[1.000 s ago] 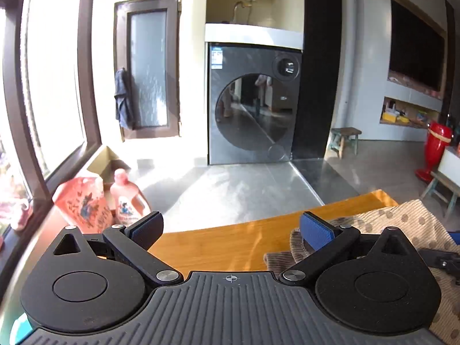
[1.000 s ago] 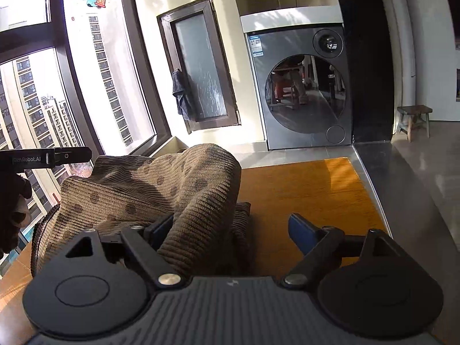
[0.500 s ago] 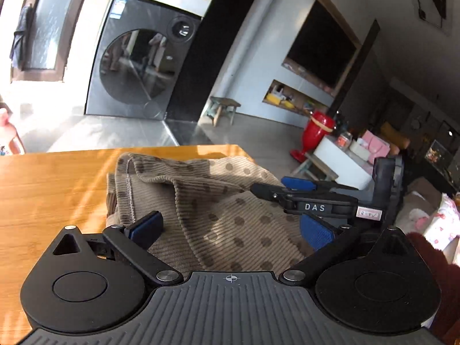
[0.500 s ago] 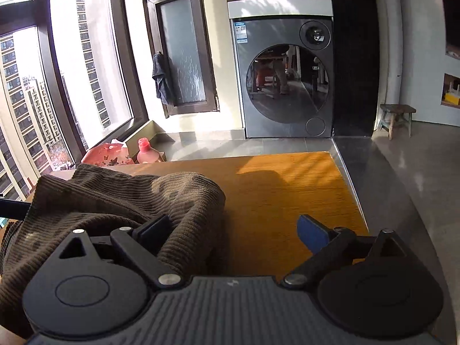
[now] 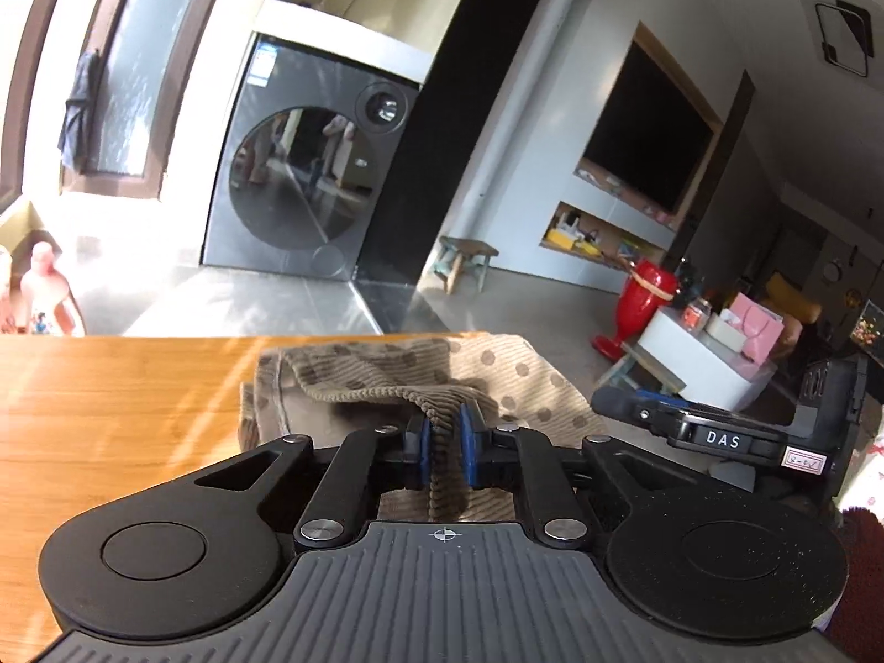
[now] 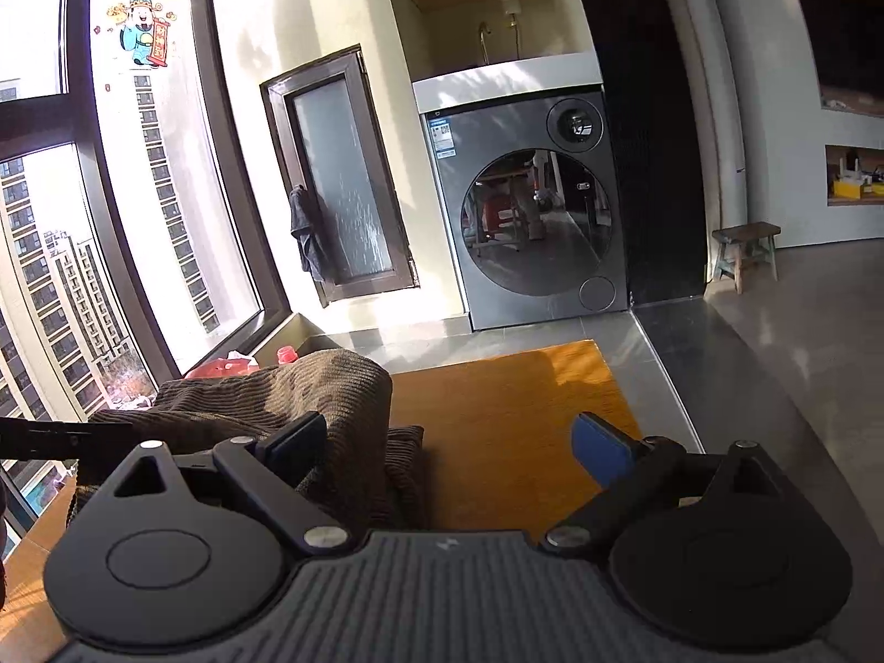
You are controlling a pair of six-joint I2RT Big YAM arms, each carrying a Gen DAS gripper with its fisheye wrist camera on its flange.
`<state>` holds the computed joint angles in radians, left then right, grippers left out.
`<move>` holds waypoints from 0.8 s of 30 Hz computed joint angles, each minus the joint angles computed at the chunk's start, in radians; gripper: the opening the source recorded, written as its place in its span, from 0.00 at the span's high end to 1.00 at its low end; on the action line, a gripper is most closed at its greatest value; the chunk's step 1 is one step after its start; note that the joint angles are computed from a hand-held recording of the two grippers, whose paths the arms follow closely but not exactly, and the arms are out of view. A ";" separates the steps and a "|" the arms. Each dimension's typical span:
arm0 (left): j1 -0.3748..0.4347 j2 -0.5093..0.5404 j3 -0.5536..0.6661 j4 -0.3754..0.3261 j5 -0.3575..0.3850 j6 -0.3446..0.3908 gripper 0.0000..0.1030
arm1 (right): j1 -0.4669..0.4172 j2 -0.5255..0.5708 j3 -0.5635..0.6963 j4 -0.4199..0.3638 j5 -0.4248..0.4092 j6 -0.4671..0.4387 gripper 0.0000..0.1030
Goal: Fold clothes
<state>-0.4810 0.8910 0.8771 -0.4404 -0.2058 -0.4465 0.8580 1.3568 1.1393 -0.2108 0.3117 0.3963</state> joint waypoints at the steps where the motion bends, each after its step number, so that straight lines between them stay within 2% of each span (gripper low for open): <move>1: 0.003 -0.001 0.003 -0.026 -0.038 0.015 0.89 | -0.001 -0.002 0.001 0.006 -0.005 0.002 0.06; 4: 0.017 0.004 0.013 -0.110 -0.157 0.047 0.90 | -0.001 -0.007 0.004 0.024 -0.023 0.005 0.05; 5: 0.030 -0.004 0.014 -0.127 -0.154 0.036 0.90 | 0.001 -0.005 0.007 0.031 -0.031 -0.004 0.04; 8: 0.074 -0.044 0.014 -0.157 -0.096 -0.009 0.92 | 0.013 0.016 0.031 0.027 -0.044 -0.055 0.02; 10: 0.106 -0.070 0.016 -0.177 -0.055 -0.038 0.89 | 0.020 0.048 0.066 -0.015 -0.022 -0.091 0.01; 11: 0.113 -0.086 0.015 -0.165 0.005 -0.053 0.86 | 0.024 0.067 0.087 -0.043 -0.006 -0.107 0.01; 12: 0.127 -0.107 0.011 -0.133 0.121 -0.071 0.65 | 0.026 0.087 0.108 -0.070 0.008 -0.118 0.01; 13: 0.125 -0.116 0.012 -0.115 0.195 -0.082 0.41 | 0.026 0.103 0.123 -0.090 0.014 -0.117 0.01; 14: 0.102 -0.116 0.017 -0.117 0.210 -0.082 0.32 | 0.025 0.114 0.131 -0.098 0.011 -0.108 0.01; 16: 0.037 -0.102 0.033 -0.157 0.158 -0.070 0.33 | 0.023 0.129 0.140 -0.107 0.005 -0.092 0.01; 18: -0.020 -0.085 0.043 -0.207 0.091 -0.078 0.35 | 0.025 0.112 0.120 -0.082 -0.002 -0.082 0.01; 21: -0.055 -0.096 0.020 -0.231 0.093 -0.135 0.35 | 0.027 0.084 0.088 -0.047 -0.010 -0.069 0.01; 24: -0.080 -0.099 0.003 -0.271 0.058 -0.173 0.35 | 0.023 0.041 0.052 -0.034 -0.003 -0.065 0.00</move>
<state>-0.5606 0.7923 0.8803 -0.7118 -0.1478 -0.6191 0.8809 1.3982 1.1916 -0.2449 0.3092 0.3313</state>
